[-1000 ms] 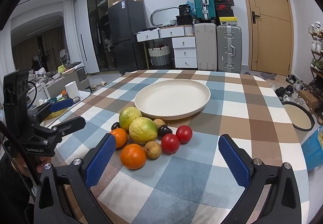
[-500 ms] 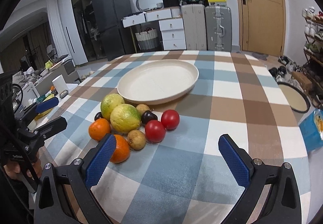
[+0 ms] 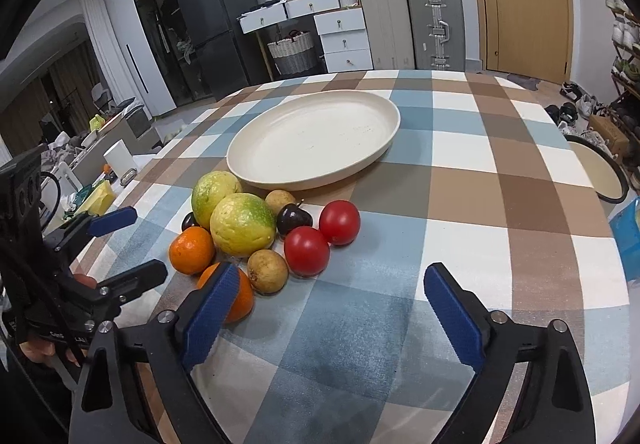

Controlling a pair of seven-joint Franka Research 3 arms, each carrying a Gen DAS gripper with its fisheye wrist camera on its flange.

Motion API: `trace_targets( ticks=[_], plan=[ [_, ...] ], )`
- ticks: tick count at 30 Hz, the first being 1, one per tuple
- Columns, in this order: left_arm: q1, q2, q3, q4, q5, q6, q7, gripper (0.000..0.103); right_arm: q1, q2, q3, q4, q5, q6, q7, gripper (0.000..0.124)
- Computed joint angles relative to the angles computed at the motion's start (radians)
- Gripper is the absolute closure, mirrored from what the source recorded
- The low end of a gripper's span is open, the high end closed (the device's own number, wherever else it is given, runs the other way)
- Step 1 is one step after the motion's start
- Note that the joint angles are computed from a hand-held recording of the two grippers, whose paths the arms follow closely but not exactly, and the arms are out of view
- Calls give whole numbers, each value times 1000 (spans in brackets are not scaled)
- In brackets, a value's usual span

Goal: Organize fruits
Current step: 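Lower the left tool to the orange while the right tool approaches the red tomato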

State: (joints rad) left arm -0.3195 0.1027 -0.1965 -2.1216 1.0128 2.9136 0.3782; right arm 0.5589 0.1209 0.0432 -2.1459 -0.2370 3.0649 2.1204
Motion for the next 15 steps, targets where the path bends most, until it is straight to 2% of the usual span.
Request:
trace_targets(
  ticks=[3,5,8,10,12,15],
  plan=[
    [7,18,-4,8,-65,14,38,1,-37,13,50,17,103,-21,-100,30],
    [7,23,-5,10,-105,12,63,1,-66,25,90,31,205,-30,-188,37],
    [14,32,-7,7,-181,31,121,5,-64,42,90,50,276,-48,-229,41],
    [18,39,-10,6,-235,48,171,12,-89,53,121,63,366,-57,-297,52],
    [20,47,-14,7,-286,55,218,20,-98,62,135,71,433,-57,-344,53],
    [25,55,-21,5,-364,68,291,25,-109,73,157,82,522,-57,-412,54]
  ],
)
